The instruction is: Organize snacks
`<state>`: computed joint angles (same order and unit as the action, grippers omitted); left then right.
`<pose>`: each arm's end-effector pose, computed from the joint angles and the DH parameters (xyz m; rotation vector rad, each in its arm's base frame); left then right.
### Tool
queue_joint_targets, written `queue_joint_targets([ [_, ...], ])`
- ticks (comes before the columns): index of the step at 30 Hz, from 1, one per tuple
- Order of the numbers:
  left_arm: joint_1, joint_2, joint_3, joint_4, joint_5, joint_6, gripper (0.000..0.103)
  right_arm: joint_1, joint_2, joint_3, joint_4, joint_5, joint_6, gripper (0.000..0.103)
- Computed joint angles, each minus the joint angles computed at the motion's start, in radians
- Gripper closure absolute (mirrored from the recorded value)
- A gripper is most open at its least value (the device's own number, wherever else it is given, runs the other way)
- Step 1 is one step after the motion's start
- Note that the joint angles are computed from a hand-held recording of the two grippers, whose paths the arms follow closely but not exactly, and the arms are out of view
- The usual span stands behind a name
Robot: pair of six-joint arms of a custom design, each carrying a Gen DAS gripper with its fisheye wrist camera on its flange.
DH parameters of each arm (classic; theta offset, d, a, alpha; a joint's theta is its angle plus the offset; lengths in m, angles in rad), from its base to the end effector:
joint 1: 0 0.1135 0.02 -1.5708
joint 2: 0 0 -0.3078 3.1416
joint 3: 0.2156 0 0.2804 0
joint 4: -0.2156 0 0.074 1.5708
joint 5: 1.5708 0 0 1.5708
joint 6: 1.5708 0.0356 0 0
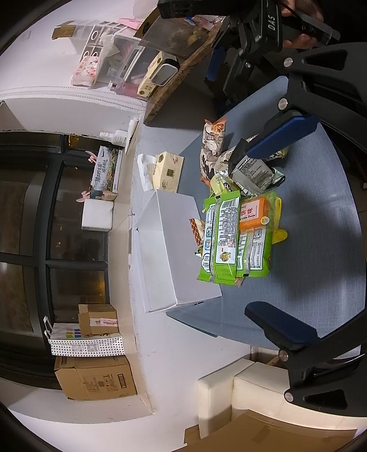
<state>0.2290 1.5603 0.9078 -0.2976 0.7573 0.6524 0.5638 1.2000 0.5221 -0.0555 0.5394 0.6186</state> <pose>0.3259 0.0508 0.2214 0.7472 2.1216 -0.4976 0.2102 0.1113 0.2053 0.3258 2.1584 0.0401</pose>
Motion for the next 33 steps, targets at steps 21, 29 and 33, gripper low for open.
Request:
queue_joint_targets([
  [21, -0.014, -0.037, -0.076, 0.119, -0.029, 0.029, 0.0, -0.324, 0.406, 0.03, 0.167, -0.478, -0.007, 0.0],
  [29, -0.025, -0.012, -0.071, 0.125, -0.053, 0.027, 0.0, -0.384, 0.569, 0.086, 0.167, -0.61, -0.068, 0.035],
  [33, -0.032, 0.007, -0.063, 0.129, -0.063, 0.021, 0.0, -0.351, 0.534, 0.068, 0.164, -0.565, -0.092, 0.045],
])
